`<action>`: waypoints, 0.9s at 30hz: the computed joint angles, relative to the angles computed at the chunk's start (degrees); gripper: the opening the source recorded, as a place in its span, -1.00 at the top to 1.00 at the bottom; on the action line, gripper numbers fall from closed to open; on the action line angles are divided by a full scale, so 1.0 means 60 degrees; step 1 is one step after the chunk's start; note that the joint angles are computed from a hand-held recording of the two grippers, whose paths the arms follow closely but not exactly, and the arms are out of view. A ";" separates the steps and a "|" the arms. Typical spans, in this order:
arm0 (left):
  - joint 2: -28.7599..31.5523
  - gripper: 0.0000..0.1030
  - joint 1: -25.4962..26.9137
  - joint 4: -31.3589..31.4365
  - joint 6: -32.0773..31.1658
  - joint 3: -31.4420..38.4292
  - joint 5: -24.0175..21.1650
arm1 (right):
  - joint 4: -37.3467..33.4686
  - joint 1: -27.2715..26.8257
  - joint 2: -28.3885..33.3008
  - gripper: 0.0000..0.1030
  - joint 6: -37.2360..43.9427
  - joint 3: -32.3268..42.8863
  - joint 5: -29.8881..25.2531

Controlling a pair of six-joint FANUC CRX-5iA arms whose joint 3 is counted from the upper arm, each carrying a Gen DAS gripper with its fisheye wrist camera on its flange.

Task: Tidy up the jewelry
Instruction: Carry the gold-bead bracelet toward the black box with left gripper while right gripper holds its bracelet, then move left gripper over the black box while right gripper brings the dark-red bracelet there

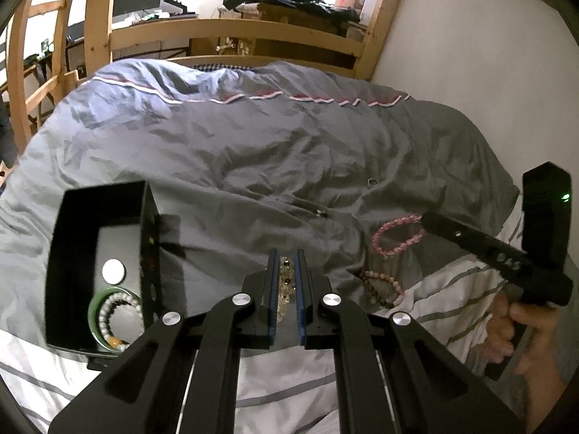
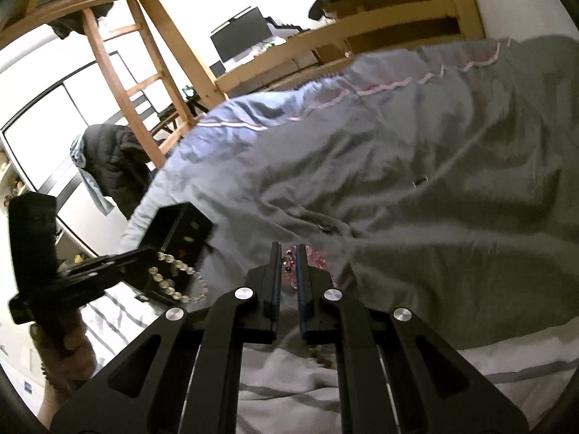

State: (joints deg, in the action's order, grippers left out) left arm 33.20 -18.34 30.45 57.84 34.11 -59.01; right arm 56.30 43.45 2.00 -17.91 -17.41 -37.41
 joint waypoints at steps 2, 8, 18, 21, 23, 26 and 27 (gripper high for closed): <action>-0.0037 0.85 0.0046 -0.0017 0.0014 0.0043 -0.0003 | -0.0097 0.0086 0.0021 0.83 0.0238 0.0278 -0.0203; -0.0188 0.85 0.0278 -0.0083 0.0111 0.0134 -0.0011 | -0.0590 0.0288 0.0435 0.84 0.1285 0.1328 -0.0770; 0.0082 0.85 0.0933 -0.0333 0.0597 0.1014 -0.0641 | -0.1497 0.0428 0.1664 0.84 0.2993 0.3274 -0.1072; 0.0319 0.85 0.1140 -0.0498 0.0992 0.1446 -0.0910 | -0.1850 0.0439 0.2165 0.84 0.3542 0.3971 -0.1057; 0.0573 0.85 0.1285 -0.0613 0.1300 0.1878 -0.1250 | -0.2074 0.0435 0.2470 0.83 0.3886 0.4385 -0.1011; 0.0834 0.85 0.1449 -0.0803 0.1642 0.2313 -0.1589 | -0.2529 0.0435 0.2999 0.84 0.4564 0.5167 -0.1009; 0.0883 0.85 0.1490 -0.0852 0.1723 0.2392 -0.1645 | -0.2731 0.0424 0.3215 0.84 0.4829 0.5496 -0.1013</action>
